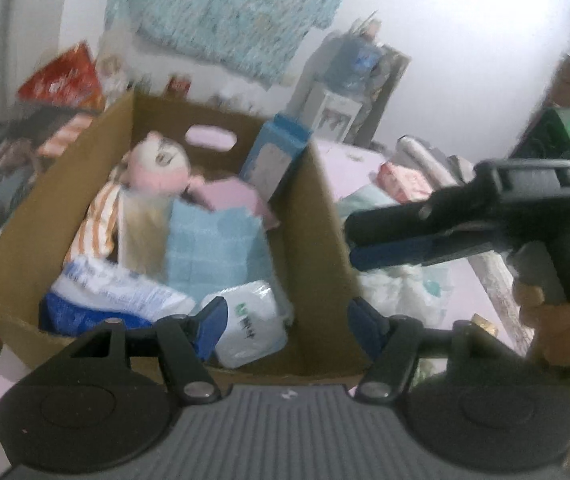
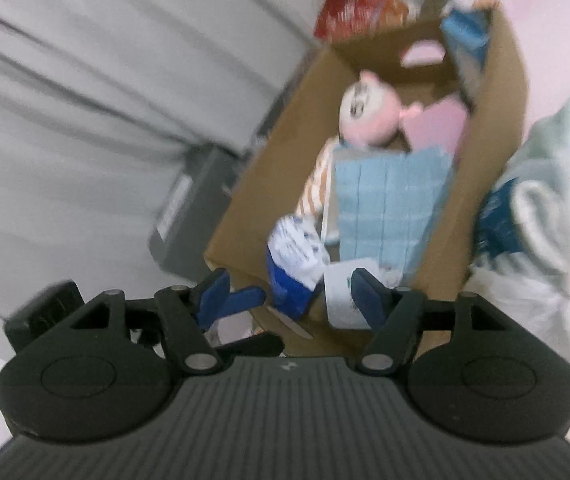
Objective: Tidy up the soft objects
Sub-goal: 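Open the right tool to release the yogurt cup in the box, then move both tools back toward the gold box and floral scrunchie on the bed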
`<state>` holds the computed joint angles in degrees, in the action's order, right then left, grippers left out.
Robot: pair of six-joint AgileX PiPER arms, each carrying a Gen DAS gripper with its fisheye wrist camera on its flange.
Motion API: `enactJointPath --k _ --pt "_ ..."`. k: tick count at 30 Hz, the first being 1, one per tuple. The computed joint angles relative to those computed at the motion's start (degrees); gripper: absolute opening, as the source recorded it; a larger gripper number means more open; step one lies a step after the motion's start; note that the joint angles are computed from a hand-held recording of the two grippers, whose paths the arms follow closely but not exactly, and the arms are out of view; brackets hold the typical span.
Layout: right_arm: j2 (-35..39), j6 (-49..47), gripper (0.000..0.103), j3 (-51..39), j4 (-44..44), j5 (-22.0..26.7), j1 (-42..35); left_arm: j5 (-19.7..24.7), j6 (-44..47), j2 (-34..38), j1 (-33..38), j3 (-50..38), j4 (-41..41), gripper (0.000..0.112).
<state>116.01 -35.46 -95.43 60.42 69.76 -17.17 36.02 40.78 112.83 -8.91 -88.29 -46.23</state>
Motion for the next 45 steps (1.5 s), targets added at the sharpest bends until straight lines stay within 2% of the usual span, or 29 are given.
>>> enactJointPath --k 4,8,11,14,18,21,25,28,36,38,42,45 --pt "-7.58 -9.29 0.075 11.87 6.40 -1.35 -8.99 -5.65 11.89 -4.43 -2.96 6.56 -8.66 0.077" --pt "-14.41 -18.00 0.078 23.28 10.65 -2.42 -19.95 -7.92 26.26 -7.27 -6.47 11.33 -19.75 0.081" --pt "-17.59 -24.12 0.080 30.71 12.71 -2.58 -28.70 -8.34 31.00 -7.79 -10.02 12.14 -21.47 0.083" --pt "-19.63 -29.91 0.081 37.78 12.78 -4.88 -35.19 -7.02 29.75 -6.75 -13.36 10.80 -18.96 0.083" --pt "-21.19 -35.98 0.081 45.07 12.32 -12.02 -39.19 -5.23 25.66 -4.02 -17.97 7.81 -13.00 0.083" --pt "-20.56 -40.24 0.082 49.02 13.59 -17.44 -40.45 -6.90 20.98 -1.83 -22.14 6.74 -6.20 0.083" --pt "-18.80 -44.19 0.082 51.43 16.11 -24.54 -38.76 -8.40 10.52 2.97 -26.16 3.62 4.72 0.083" --pt "-17.49 -47.20 0.082 52.14 17.69 -26.62 -38.30 -9.04 2.89 6.95 -27.98 0.67 11.95 0.083" --pt "-12.39 -52.48 0.082 48.57 23.27 -37.50 -30.06 -9.07 -20.14 15.87 -31.19 -8.13 34.19 0.083" --pt "-11.44 -56.76 0.082 48.38 26.60 -39.03 -28.66 -7.98 -24.27 17.63 -31.56 -10.23 37.25 0.083" --pt "-11.70 -67.58 0.081 49.38 34.86 -45.35 -24.09 -7.33 -31.10 19.91 -32.16 -12.61 43.11 0.082" --pt "-11.58 -74.26 0.079 50.04 39.00 -47.15 -22.48 -6.78 -32.79 20.77 -32.08 -13.40 44.64 0.082"
